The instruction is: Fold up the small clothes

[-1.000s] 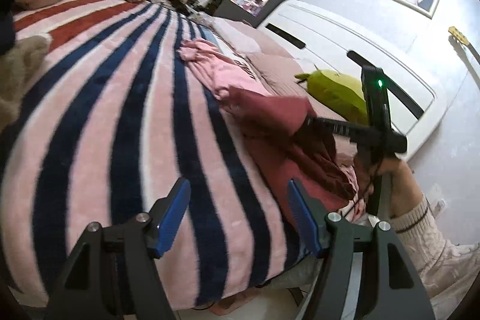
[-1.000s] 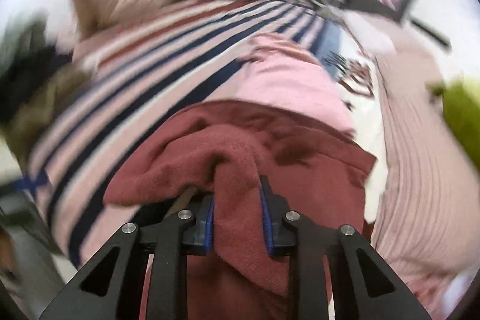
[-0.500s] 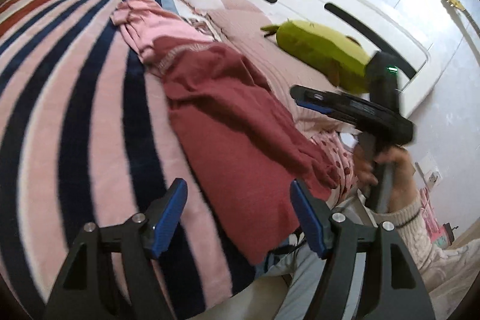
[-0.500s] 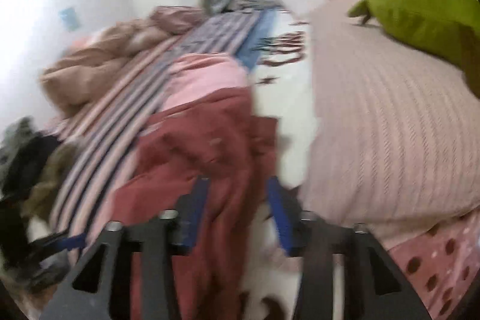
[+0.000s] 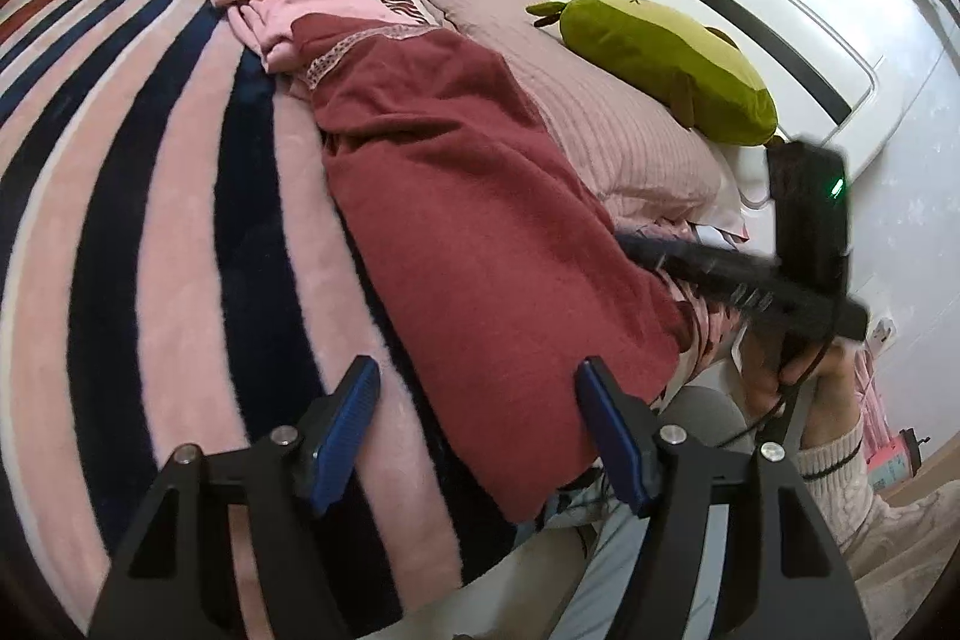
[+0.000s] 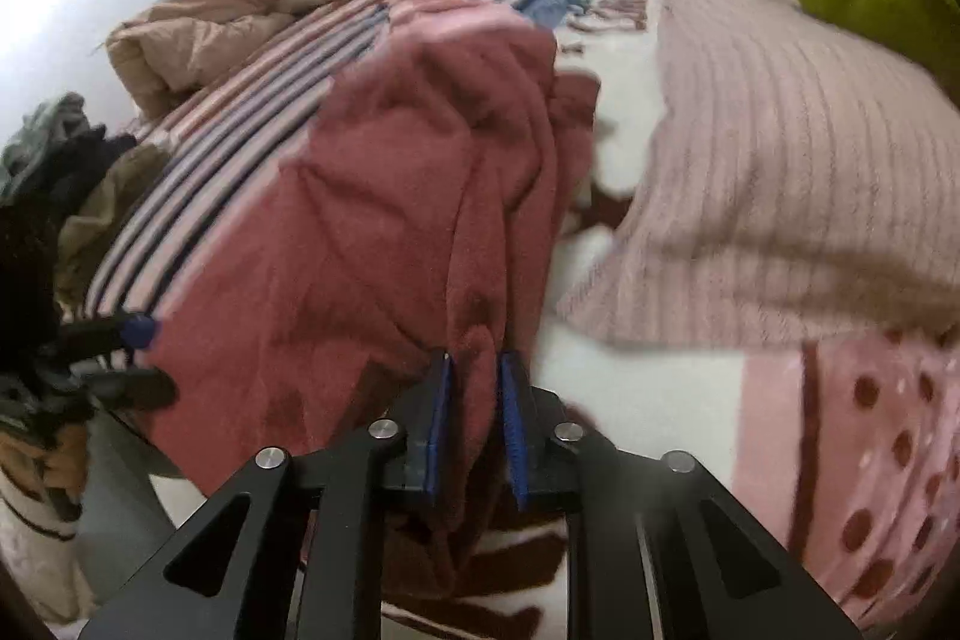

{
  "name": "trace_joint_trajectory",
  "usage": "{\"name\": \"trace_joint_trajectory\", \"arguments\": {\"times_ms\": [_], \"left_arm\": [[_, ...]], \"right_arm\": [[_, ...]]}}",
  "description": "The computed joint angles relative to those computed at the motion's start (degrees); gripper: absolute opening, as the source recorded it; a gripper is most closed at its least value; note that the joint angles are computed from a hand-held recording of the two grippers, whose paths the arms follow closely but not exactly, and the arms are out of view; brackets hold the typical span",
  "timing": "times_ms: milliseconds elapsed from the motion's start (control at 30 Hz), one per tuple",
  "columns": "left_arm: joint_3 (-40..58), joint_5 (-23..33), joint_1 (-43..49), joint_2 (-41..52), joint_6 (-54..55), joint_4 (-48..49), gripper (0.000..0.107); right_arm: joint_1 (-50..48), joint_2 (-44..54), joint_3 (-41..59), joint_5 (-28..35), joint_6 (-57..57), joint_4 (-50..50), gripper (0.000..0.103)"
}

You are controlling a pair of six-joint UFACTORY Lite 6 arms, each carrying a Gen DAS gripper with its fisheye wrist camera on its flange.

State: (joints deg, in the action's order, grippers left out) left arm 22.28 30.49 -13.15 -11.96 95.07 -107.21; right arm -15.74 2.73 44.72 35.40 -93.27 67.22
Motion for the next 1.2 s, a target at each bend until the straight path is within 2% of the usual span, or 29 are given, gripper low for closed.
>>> {"name": "trace_joint_trajectory", "arguments": {"times_ms": [67,133,267,333,367,400,433,600,700,800,900,933,1100,1133,1200], "left_arm": [[0.44,0.74,0.83,0.44,0.27,-0.04,0.065],[0.29,1.44,1.56,0.07,0.27,0.02,0.064],[0.15,2.2,1.4,-0.01,0.79,-0.8,0.064],[0.28,2.2,0.88,0.68,1.61,-1.72,0.064],[0.42,2.15,0.54,1.24,2.13,-2.27,0.064],[0.59,2.19,0.44,1.69,2.41,-2.47,0.064],[0.6,2.36,0.35,2.16,2.86,-2.71,0.064],[1.14,5.31,1.57,5.1,5.12,-2.8,0.064],[1.79,6.11,1.76,6.12,5.33,-2.49,0.064],[3.02,6.54,2.23,6.58,3.79,-0.74,0.064],[2.1,9.02,4.85,5.4,3.04,0.8,0.064],[1.78,9.43,5.24,5.22,3.1,0.68,0.064],[2.21,9.96,3.0,7.62,4.61,-1.92,0.063],[2.68,8.76,1.51,8.19,5.57,-3.93,0.053],[2.81,5.7,-0.82,8.04,6.02,-7.17,0.04]], "right_arm": [[0.37,0.06,4.1,1.95,0.97,1.16,0.043],[2.85,3.18,9.99,2.15,2.81,2.3,0.055],[11.5,15.5,25.24,-4.56,10.69,-1.62,0.057],[15.59,22.4,32.23,-6.88,16.39,-7.25,0.057],[17.56,26.06,35.96,-7.49,20.46,-11.46,0.047],[18.73,27.99,37.28,-9.21,22.74,-14.3,0.028],[20.1,29.1,37.78,-12.38,25.91,-17.94,0.005],[17.09,28.18,34.41,-19.91,26.88,-14.92,0.002],[15.2,28.41,33.86,-21.17,30.19,-18.37,0.002],[13.46,25.63,31.16,-18.64,25.21,-13.75,0.002],[9.39,19.01,25.25,-9.99,15.68,-5.64,0.021],[7.74,16.56,22.69,-6.88,12.99,-3.82,0.032],[-1.5,8.25,9.81,8.75,7.56,-4.96,0.044],[-2.85,6.95,6.87,9.99,6.66,-4.97,0.044],[-4.51,4.11,0.55,9.05,3.58,-4.36,0.044]]}}
